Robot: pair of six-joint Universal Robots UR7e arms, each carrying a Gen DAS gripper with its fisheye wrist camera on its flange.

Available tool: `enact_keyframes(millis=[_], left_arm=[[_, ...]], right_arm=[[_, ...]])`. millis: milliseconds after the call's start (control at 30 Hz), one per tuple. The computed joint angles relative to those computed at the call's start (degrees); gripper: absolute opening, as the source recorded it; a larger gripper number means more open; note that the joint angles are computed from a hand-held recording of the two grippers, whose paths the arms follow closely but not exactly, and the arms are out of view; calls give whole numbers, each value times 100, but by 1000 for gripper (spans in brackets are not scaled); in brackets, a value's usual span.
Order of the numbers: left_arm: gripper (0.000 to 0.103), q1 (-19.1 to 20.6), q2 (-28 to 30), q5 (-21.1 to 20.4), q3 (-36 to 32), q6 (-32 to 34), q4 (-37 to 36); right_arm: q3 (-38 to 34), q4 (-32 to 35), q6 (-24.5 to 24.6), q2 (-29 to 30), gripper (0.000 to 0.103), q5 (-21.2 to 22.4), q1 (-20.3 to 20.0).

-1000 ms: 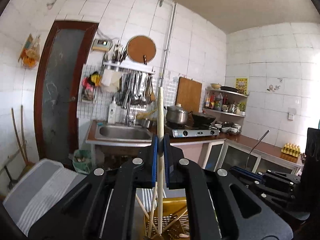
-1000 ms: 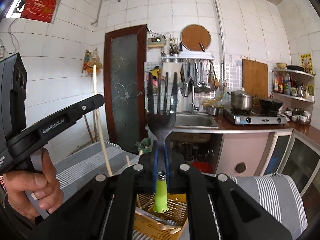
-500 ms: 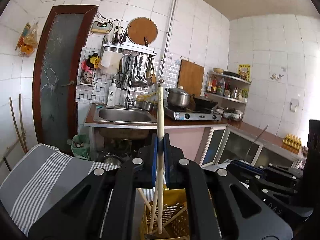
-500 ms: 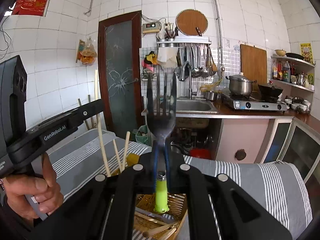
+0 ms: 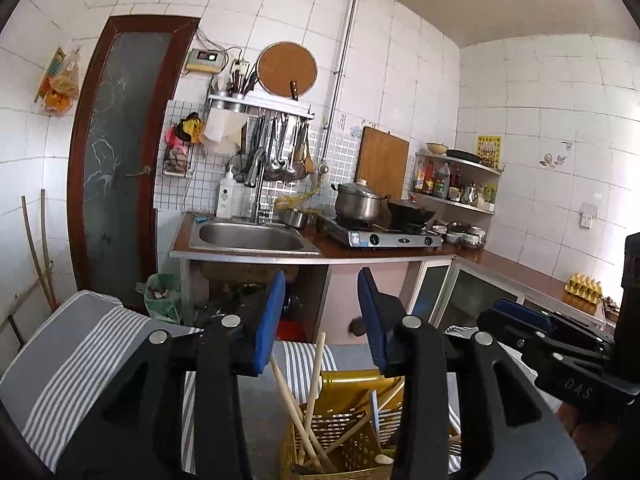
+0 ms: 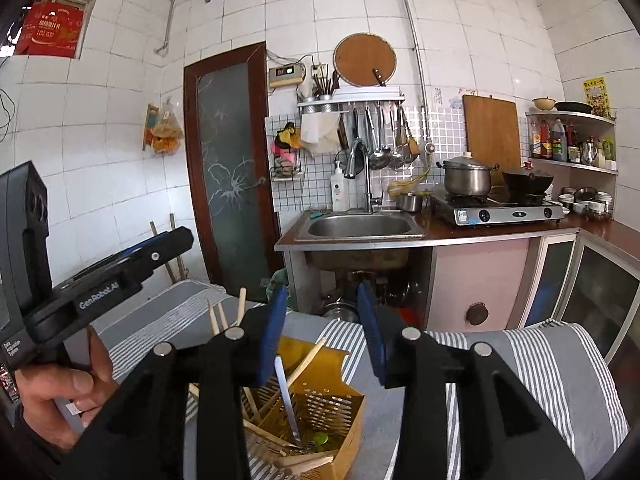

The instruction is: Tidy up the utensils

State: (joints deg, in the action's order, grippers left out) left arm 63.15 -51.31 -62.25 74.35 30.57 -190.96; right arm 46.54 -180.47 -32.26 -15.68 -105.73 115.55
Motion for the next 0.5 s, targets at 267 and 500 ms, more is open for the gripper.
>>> enact_keyframes(millis=[267,500], left_arm=[[55,-266,-450,425,640,282,-445],[89,-610,-1333,1248,2243,701,-1515]], right_arm=[[831,-481,-40,-539,41,-138,141],[2619,-1546,-220,-1432,64,-554,282]])
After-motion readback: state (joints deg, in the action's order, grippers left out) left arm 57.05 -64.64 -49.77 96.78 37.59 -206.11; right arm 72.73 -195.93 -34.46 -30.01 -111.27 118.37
